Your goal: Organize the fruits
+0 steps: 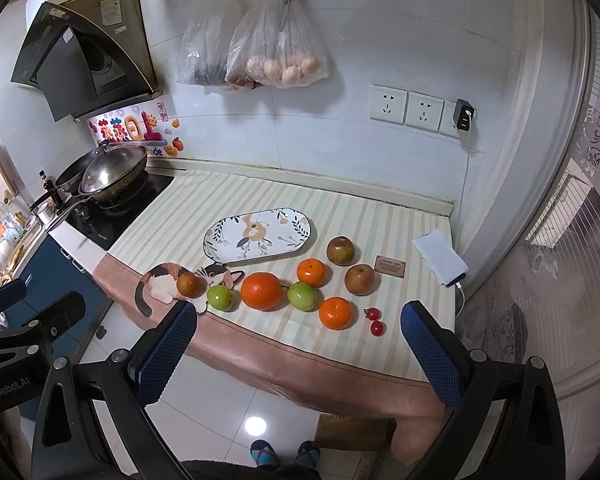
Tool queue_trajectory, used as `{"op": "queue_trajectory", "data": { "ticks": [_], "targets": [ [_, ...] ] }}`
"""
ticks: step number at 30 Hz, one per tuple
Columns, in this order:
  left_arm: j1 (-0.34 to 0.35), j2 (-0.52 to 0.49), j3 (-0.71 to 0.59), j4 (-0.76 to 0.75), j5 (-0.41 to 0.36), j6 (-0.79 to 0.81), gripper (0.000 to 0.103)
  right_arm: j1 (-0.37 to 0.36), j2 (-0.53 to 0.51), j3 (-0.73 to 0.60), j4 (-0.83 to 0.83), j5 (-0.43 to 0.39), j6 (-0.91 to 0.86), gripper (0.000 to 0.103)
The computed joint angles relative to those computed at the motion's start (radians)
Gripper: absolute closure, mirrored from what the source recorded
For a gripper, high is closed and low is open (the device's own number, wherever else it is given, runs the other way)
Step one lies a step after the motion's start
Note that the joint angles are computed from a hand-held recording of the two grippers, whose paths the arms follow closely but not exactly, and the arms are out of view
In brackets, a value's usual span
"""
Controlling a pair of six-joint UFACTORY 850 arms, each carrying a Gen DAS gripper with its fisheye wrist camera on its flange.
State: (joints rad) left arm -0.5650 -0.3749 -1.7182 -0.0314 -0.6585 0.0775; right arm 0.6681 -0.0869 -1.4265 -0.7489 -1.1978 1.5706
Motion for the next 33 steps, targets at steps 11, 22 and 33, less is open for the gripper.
{"op": "queue_trajectory", "data": {
  "ticks": [11,22,33],
  "targets": [
    [0.016,-0.012,-0.006,-0.022,0.005,0.026,0.000,-0.003,-0.008,-0.014,-0.001,0.002,-0.005,0.000],
    [0.029,0.009,0.033,-0.050,0.017,0.058,0.000,0.000,-0.024,-0.037,0.004,-0.005,-0.011,0.000],
    [0.025,0.005,0.025,-0.043,0.013,0.047,0.000,0.006,-0.021,-0.030,-0.001,-0.003,0.001,0.000]
  ]
}}
